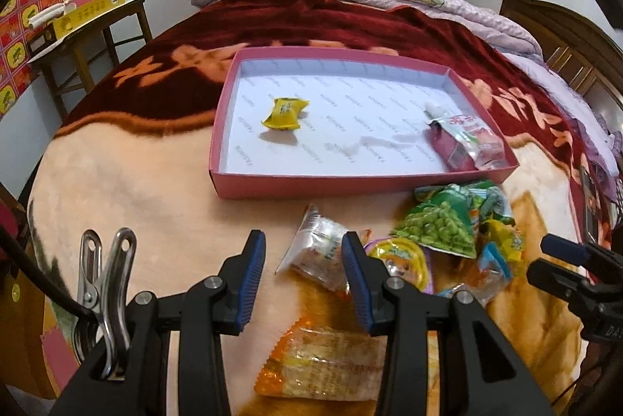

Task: Organize snacks
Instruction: 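Move both tools back from the box to the snack pile, then grasp the clear pastry packet with the left tool while the right tool grasps the rainbow gummy stick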

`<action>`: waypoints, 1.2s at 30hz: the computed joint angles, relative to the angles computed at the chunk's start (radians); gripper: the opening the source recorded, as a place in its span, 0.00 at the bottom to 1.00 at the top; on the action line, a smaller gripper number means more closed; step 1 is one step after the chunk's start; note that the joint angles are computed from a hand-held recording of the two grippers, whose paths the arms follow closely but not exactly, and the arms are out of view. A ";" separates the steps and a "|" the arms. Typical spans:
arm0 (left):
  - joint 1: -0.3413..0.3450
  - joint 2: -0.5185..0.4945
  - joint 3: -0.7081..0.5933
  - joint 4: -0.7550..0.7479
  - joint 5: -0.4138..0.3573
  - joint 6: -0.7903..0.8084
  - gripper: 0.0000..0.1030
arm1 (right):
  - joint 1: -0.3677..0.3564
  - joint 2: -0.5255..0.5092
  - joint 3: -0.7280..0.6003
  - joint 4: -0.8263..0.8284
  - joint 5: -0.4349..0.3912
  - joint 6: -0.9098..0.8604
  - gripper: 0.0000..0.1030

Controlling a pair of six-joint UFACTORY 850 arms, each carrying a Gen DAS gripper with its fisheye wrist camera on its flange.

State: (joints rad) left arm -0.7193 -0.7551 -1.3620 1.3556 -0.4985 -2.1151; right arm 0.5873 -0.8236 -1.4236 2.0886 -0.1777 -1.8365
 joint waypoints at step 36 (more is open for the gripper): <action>0.004 -0.055 -0.023 0.153 0.023 -0.088 0.43 | 0.012 -0.079 -0.075 0.092 -0.029 -0.088 0.39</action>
